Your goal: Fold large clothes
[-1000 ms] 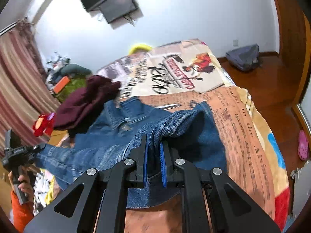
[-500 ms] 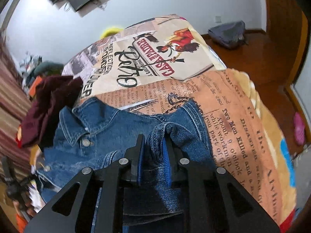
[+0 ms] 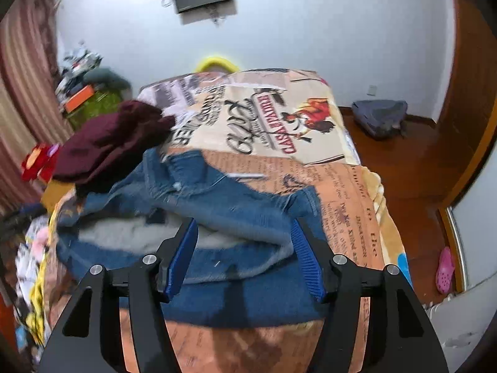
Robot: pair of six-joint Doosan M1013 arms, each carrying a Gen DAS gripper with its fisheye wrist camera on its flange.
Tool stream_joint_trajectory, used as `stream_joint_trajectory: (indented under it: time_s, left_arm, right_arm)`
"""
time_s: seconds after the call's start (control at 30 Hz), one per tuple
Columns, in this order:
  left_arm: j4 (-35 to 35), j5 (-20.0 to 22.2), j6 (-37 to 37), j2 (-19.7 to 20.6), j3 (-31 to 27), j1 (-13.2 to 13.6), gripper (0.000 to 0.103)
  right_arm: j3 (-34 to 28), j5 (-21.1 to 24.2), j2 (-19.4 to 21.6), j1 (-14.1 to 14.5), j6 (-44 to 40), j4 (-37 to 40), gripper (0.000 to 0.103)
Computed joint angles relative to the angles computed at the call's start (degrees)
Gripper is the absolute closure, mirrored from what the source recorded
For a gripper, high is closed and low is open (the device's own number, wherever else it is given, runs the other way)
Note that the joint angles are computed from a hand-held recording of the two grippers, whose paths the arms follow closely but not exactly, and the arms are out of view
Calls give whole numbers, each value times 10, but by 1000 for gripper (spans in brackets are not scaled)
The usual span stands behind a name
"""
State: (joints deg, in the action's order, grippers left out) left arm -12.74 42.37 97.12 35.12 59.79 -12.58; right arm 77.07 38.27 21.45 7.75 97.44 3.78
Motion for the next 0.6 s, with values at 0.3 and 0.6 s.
stream_joint_trajectory:
  time_s: [0.3, 0.6]
  left_arm:
    - [-24, 43, 45, 6, 8, -17, 44]
    - [6, 100, 70, 32, 4, -36, 43]
  right_arm:
    - [12, 43, 4, 27, -71, 14, 44]
    - [-24, 99, 41, 52, -126, -27, 21]
